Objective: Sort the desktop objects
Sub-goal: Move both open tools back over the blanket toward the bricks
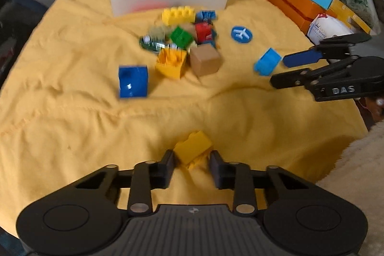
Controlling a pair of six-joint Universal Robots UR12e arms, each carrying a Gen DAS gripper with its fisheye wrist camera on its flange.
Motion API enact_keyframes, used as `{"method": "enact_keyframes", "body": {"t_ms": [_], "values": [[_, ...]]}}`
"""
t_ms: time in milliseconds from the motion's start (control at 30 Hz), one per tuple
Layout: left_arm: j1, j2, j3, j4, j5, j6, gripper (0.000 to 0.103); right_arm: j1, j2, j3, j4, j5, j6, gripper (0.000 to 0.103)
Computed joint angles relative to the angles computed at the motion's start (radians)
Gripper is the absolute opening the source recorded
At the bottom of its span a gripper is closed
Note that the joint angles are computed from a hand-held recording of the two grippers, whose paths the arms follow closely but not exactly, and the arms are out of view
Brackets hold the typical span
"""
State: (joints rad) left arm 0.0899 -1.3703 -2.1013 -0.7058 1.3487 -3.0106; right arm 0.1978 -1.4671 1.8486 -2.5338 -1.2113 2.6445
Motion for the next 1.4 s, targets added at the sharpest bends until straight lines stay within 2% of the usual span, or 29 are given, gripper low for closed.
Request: {"method": "enact_keyframes", "body": {"t_ms": [33,133,200,300,400,433,500,567,633,733,833,867,900,933,1000,1033,1133,1200,1400], "values": [[0.004,0.002,-0.004,0.012,-0.009,-0.008,0.028,0.0,-0.001,0.002,-0.002,-0.002,0.002,0.054],[0.006,-0.013,0.005,0.048,-0.03,-0.031,0.028,0.0,-0.004,0.006,-0.01,-0.016,0.007,0.054],[-0.01,-0.036,0.018,0.089,-0.006,-0.003,0.028,-0.001,-0.003,0.008,-0.023,-0.022,0.017,0.055],[-0.059,-0.075,0.037,0.164,0.103,0.06,0.028,-0.002,0.0,0.006,-0.044,-0.032,0.036,0.055],[-0.111,-0.098,0.035,0.234,0.241,0.156,0.029,-0.001,0.006,-0.001,-0.062,-0.032,0.042,0.055],[-0.121,-0.098,0.029,0.256,0.259,0.196,0.031,-0.001,0.007,-0.002,-0.072,-0.033,0.042,0.055],[-0.121,-0.085,0.019,0.26,0.215,0.25,0.035,0.0,0.008,-0.002,-0.086,-0.033,0.043,0.058],[-0.108,-0.073,0.02,0.226,0.132,0.257,0.039,0.0,0.008,0.001,-0.086,-0.033,0.047,0.058],[-0.102,-0.067,0.018,0.225,0.105,0.244,0.041,-0.001,0.007,0.003,-0.071,-0.032,0.047,0.058],[-0.094,-0.074,0.021,0.275,0.145,0.165,0.041,0.0,0.006,0.002,-0.052,-0.037,0.045,0.058],[-0.049,-0.089,0.042,0.249,0.105,0.047,0.04,-0.001,0.007,0.004,-0.062,-0.034,0.046,0.058],[-0.042,-0.096,0.049,0.233,0.102,0.041,0.04,-0.001,0.007,0.005,-0.064,-0.034,0.048,0.058],[-0.034,-0.099,0.055,0.208,0.097,0.039,0.034,-0.002,0.007,0.006,-0.065,-0.034,0.049,0.058],[-0.023,-0.102,0.062,0.188,0.073,0.03,0.032,-0.002,0.007,0.006,-0.065,-0.033,0.052,0.059],[0.017,-0.103,0.071,0.132,-0.04,-0.001,0.028,-0.003,0.005,0.007,-0.061,-0.034,0.053,0.059],[0.029,-0.103,0.072,0.117,-0.07,-0.014,0.026,-0.004,0.004,0.007,-0.059,-0.035,0.053,0.059],[0.045,-0.105,0.071,0.098,-0.109,-0.028,0.026,-0.006,0.002,0.01,-0.057,-0.039,0.054,0.059],[0.041,-0.102,0.071,0.095,-0.102,-0.037,0.026,-0.008,0.001,0.012,-0.051,-0.044,0.057,0.059],[-0.013,-0.087,0.053,0.136,-0.012,0.022,0.027,-0.013,-0.001,0.015,-0.05,-0.049,0.067,0.059]]}}
